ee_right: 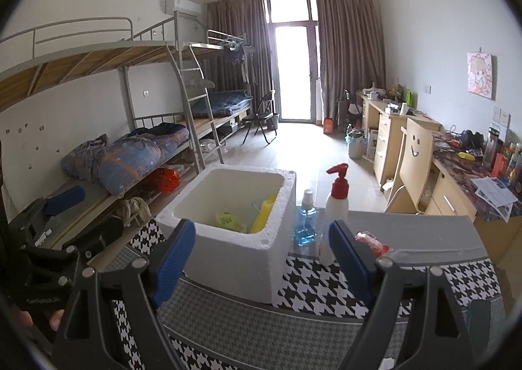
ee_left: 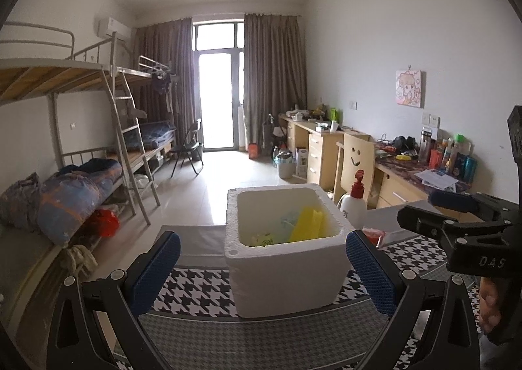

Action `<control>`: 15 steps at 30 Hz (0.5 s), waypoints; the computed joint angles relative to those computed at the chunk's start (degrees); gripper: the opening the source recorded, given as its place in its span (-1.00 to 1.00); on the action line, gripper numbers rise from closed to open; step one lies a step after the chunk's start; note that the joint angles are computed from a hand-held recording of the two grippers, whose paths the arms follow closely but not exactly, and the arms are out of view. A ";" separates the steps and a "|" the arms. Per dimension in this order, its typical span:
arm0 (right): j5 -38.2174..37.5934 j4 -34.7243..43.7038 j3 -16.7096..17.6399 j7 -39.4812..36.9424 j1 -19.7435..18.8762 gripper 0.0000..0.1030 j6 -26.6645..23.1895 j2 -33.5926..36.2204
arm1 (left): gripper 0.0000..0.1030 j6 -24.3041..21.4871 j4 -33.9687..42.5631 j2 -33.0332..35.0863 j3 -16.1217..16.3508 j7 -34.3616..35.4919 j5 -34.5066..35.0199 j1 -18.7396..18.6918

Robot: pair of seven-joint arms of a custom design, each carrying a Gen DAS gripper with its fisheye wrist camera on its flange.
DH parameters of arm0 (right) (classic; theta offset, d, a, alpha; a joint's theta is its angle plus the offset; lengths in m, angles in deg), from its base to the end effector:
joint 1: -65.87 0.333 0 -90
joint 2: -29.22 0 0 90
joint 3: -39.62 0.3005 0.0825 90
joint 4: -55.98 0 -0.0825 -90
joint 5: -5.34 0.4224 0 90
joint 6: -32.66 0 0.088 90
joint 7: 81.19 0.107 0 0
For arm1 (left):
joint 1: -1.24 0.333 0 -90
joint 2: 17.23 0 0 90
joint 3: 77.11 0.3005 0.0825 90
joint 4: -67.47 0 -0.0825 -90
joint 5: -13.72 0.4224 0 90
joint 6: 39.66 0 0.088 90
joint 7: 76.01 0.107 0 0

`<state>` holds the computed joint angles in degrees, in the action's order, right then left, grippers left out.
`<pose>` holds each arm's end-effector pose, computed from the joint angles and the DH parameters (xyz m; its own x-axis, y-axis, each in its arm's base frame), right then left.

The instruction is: Organize soft objects

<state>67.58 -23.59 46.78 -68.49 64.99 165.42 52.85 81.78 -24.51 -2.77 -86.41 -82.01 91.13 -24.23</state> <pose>0.7528 0.0822 0.5220 0.7878 -0.6101 -0.0849 -0.3383 -0.3134 -0.8873 0.6109 -0.3568 0.5167 0.4469 -0.8945 -0.0115 -0.3250 -0.1503 -0.9337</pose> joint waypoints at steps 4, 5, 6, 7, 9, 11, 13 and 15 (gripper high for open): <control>0.73 -1.58 -0.18 -0.78 -0.47 0.69 0.10 -0.88 | 0.98 0.01 -0.49 -0.32 -0.16 -0.59 0.45 -0.25; 1.01 -1.79 -0.22 -1.04 -0.65 0.69 -0.16 -1.06 | 0.98 0.02 -0.70 -0.47 -0.22 -0.78 0.63 -0.32; 1.40 -2.28 -0.24 -1.58 -0.83 0.69 -0.30 -1.42 | 0.98 0.06 -1.02 -0.73 -0.27 -0.97 0.78 -0.34; 1.80 -2.86 -0.30 -2.10 -0.91 0.69 -0.15 -1.83 | 0.98 0.06 -1.12 -0.80 -0.38 -1.12 0.99 -0.42; 2.68 -3.87 -0.43 -2.98 -0.99 0.69 0.11 -2.57 | 0.98 -0.04 -1.22 -0.79 -0.61 -1.36 1.50 -0.67; 3.46 -4.75 -0.66 -3.95 -1.10 0.69 0.05 -3.21 | 0.98 -0.26 -1.12 -0.68 -0.74 -1.42 1.83 -0.90; 4.10 -5.29 -0.91 -4.68 -1.03 0.69 0.46 -3.57 | 0.98 0.35 -1.32 -0.72 -0.84 -1.55 2.30 -1.04; 5.12 -6.42 -1.09 -5.75 -1.16 0.69 0.88 -4.30 | 0.98 0.65 -1.20 -0.46 -0.90 -1.70 2.48 -1.21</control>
<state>72.70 -30.02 45.69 -74.24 63.83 166.30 48.55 82.43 -25.71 -3.23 -87.31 -83.71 93.61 -25.44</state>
